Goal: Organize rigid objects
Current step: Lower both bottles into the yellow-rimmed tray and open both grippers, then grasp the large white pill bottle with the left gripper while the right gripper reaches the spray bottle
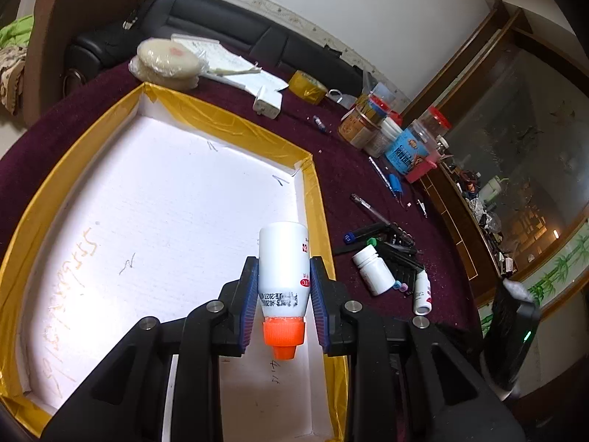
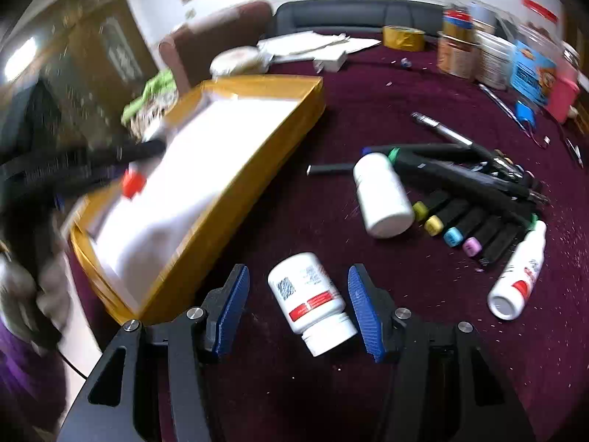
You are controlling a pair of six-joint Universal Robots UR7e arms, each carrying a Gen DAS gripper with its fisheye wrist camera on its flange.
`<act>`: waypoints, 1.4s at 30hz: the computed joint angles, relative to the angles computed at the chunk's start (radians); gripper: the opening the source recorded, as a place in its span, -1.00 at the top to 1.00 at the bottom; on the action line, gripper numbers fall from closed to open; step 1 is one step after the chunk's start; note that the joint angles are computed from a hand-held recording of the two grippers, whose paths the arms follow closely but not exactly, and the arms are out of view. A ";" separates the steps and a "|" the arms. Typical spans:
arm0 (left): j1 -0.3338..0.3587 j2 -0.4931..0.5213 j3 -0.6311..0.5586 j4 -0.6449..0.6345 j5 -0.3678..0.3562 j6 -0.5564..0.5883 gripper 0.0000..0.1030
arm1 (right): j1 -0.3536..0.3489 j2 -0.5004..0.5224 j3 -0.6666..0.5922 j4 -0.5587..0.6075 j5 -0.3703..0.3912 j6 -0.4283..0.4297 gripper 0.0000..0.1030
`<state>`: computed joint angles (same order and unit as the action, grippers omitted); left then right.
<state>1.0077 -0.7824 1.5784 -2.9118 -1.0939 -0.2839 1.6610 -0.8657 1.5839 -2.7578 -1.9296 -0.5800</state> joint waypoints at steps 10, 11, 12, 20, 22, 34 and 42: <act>0.021 0.060 -0.183 0.142 0.033 0.044 0.53 | 0.029 0.005 -0.117 0.096 0.127 0.085 0.38; 0.029 0.077 -0.219 0.162 0.035 0.045 0.53 | 0.034 0.023 -0.151 0.112 0.142 0.096 0.38; 0.040 0.093 -0.257 0.187 0.024 0.036 0.53 | 0.042 0.046 -0.187 0.124 0.151 0.100 0.38; 0.112 0.187 -0.434 0.310 -0.044 -0.066 0.53 | 0.087 0.294 -0.510 0.205 0.067 0.112 0.38; 0.118 0.195 -0.443 0.313 -0.049 -0.080 0.52 | 0.090 0.328 -0.554 0.226 0.043 0.111 0.38; 0.083 0.150 -0.369 0.210 -0.021 -0.050 0.01 | 0.063 0.234 -0.428 -0.036 0.051 0.071 0.09; -0.026 0.165 -0.315 0.164 0.029 0.106 -0.27 | -0.039 0.060 -0.193 -0.302 0.056 0.040 -0.50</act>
<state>0.9816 -0.6172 1.2639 -2.7474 -1.0648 -0.1782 1.6225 -0.8061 1.3912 -3.0593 -1.8733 -0.5396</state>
